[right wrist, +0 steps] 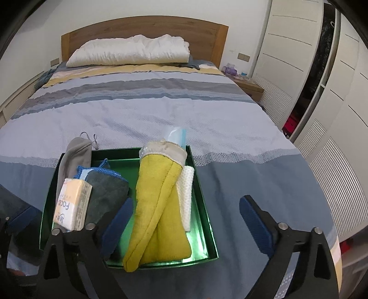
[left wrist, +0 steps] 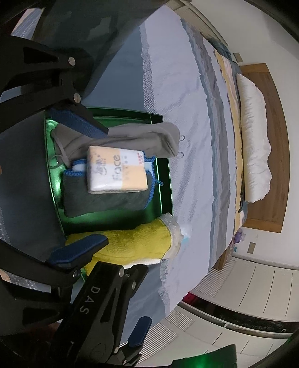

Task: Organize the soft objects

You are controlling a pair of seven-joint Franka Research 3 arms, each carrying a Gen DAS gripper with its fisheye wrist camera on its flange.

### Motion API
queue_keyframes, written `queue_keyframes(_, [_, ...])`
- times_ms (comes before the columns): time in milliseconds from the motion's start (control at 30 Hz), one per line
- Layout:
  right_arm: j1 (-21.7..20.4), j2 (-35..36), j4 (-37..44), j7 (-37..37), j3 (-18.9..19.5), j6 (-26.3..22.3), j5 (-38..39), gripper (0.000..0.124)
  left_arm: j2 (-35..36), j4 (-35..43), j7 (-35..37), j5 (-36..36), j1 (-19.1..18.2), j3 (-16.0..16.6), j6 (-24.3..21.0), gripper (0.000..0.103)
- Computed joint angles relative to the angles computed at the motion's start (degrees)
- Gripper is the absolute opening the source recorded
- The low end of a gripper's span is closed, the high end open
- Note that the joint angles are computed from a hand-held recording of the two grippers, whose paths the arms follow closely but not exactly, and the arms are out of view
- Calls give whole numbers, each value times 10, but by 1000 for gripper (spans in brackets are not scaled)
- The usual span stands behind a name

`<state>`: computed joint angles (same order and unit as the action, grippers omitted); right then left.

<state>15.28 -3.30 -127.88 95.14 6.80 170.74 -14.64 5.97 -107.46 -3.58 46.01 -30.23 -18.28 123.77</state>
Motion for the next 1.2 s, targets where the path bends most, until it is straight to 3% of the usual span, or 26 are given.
queue_keyframes(33, [-1, -2, -3, 5, 0, 1, -2, 101, -1, -1, -2, 2, -1, 0, -2, 95])
queue_keyframes(67, [-2, -2, -4, 8, 0, 2, -3, 103, -3, -3, -4, 5, -2, -1, -2, 96])
queue_keyframes(400, [-27, -17, -20, 74, 12, 21, -67, 103, 1, -9, 7, 0, -6, -6, 11, 96])
queue_keyframes(733, [-126, -77, -69, 215, 71, 56, -190, 103, -10, -17, 20, -4, -19, -14, 19, 97])
queue_keyframes(900, [-164, -133, -122, 214, 101, 71, -178, 103, -33, -37, 29, -7, -28, -26, 24, 97])
queue_keyframes(1000, [-161, -175, -163, 194, 98, 80, -150, 103, -55, -56, 34, -14, -32, -35, 29, 97])
queue_keyframes(1200, [-101, -276, -249, 135, 50, 66, -82, 103, -114, -107, 45, -43, -37, -59, 32, 97])
